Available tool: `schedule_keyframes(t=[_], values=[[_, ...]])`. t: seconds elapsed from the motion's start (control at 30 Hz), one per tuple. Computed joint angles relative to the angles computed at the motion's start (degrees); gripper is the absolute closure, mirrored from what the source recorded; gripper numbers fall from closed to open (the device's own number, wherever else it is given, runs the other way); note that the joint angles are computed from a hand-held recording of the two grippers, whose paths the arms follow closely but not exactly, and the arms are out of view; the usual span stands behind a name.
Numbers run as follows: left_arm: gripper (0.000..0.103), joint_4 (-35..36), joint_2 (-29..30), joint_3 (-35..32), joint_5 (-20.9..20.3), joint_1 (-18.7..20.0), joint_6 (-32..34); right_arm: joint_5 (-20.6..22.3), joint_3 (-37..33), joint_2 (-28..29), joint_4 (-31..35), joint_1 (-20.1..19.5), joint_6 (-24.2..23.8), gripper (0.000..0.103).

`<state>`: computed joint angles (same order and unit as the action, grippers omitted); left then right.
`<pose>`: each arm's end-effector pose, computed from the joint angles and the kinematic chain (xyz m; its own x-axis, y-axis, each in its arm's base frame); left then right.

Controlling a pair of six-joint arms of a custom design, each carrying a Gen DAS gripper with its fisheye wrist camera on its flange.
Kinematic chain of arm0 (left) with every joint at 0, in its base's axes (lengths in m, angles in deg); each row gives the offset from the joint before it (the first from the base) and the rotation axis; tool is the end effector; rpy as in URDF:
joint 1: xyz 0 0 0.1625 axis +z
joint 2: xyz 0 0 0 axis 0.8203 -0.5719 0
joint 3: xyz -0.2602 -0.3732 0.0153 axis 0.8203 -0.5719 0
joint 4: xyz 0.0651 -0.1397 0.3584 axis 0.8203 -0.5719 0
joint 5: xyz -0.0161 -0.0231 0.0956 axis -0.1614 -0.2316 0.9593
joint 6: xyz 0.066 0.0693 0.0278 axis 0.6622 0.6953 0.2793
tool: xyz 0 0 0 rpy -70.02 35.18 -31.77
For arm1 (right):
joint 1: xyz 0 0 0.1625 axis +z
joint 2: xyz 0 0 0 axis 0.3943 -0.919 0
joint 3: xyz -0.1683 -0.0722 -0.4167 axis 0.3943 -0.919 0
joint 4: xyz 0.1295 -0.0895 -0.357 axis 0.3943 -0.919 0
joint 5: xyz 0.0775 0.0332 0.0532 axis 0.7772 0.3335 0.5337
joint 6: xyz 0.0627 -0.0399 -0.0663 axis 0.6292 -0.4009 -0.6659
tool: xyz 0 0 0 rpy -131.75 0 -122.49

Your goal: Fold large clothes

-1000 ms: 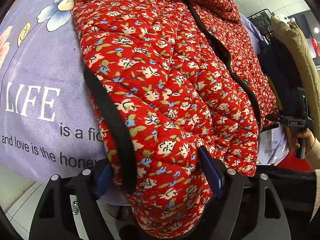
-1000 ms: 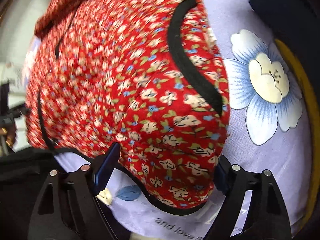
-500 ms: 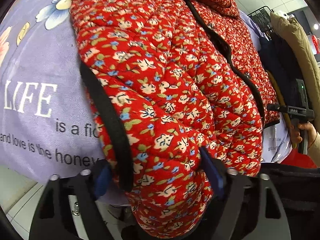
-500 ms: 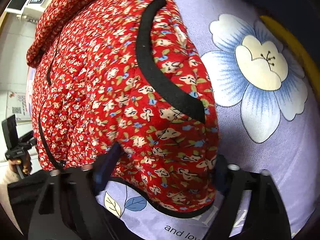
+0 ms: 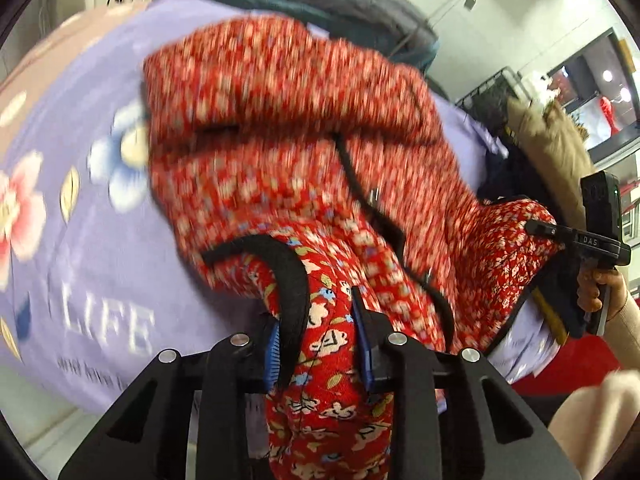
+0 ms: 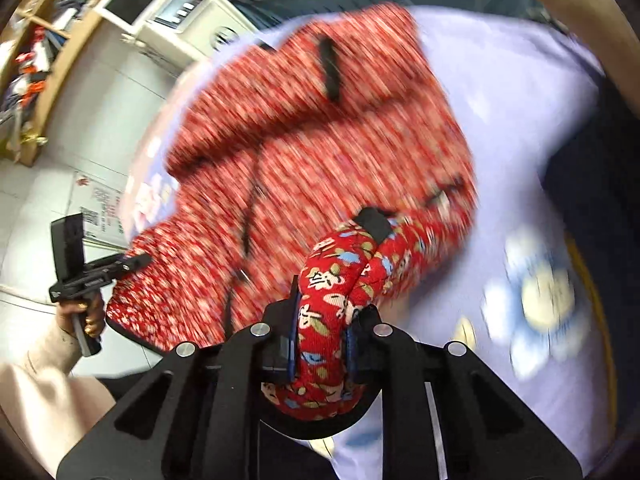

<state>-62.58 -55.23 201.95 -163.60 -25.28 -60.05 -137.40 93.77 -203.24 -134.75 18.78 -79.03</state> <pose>-0.3247 -0.3559 0.0876 -0.7932 0.5742 -0.2030 0.5653 0.8181 0.1055 -0.0310 -0.2180 0.4818 -0.9330 0.2627 0.2460 0.1208 0.8725 -0.4734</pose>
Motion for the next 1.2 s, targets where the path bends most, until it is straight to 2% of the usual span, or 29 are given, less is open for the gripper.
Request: schedule_keyframes(t=[0.03, 0.1, 0.2, 0.23, 0.33, 0.4, 0.53, 0.67, 0.73, 0.83, 0.87, 0.9, 0.93, 1.0, 1.13, 1.2], values=[[0.075, -0.47, 0.27, -1.06, 0.03, 0.56, 0.26, -1.35, -0.89, 3.19, -2.91, 4.71, 3.55, 0.085], [0.075, -1.71, 0.72, -3.50, 0.47, 1.98, 0.55, -2.09, -3.55, 7.43, -5.15, 9.91, 7.81, 0.086], [0.075, -2.52, 2.41, -8.31, 0.69, 4.11, 1.17, -1.72, -8.57, 14.26, -8.56, 14.17, 12.45, 0.086], [0.075, -2.34, 2.96, -10.03, 0.91, 4.87, 1.73, -1.17, -10.94, 15.89, -8.25, 14.63, 13.48, 0.086], [0.075, -2.39, 5.09, -15.19, 1.24, 7.02, 2.95, -1.78, -16.22, 22.79, -12.76, 17.15, 17.23, 0.086], [0.075, -1.77, 6.81, -18.78, 0.09, 8.97, 2.16, -1.64, -20.31, 26.71, -14.32, 17.32, 20.71, 0.086], [0.074, 0.70, 10.26, -24.67, -2.42, 12.45, -1.41, -0.06, -26.18, 31.79, -15.09, 15.27, 26.87, 0.086], [0.070, 4.39, 12.54, -29.38, -9.67, 16.23, -8.35, -1.54, -29.94, 36.29, -15.20, 14.37, 31.89, 0.086], [0.063, 6.05, 12.73, -30.57, -13.09, 17.42, -9.69, -3.16, -31.25, 38.16, -14.92, 14.34, 33.39, 0.086], [0.059, 11.10, 11.95, -32.51, -16.89, 19.02, -11.41, -4.99, -33.10, 40.88, -14.78, 14.08, 35.19, 0.086], [0.059, 10.46, 10.85, -32.14, -16.03, 19.06, -11.36, -5.60, -34.05, 42.01, -14.39, 13.82, 36.50, 0.086], [0.054, 9.30, 9.79, -31.72, -14.41, 18.94, -10.90, -6.13, -34.62, 42.72, -14.31, 13.65, 37.60, 0.086], [0.042, 7.74, 8.51, -31.11, -12.09, 18.70, -10.42, -6.66, -34.78, 43.27, -14.58, 13.54, 38.08, 0.086], [0.031, 7.58, 5.50, -30.33, -5.39, 17.66, -9.84, -8.18, -35.84, 45.07, -14.33, 13.49, 38.77, 0.086], [0.026, 11.95, 3.22, -29.19, 2.88, 15.52, -7.84, -9.94, -35.73, 47.52, -16.66, 13.80, 41.43, 0.083], [0.025, 11.94, 3.15, -27.70, 4.87, 14.58, -7.23, -9.68, -35.09, 48.01, -18.43, 13.59, 43.84, 0.078]])
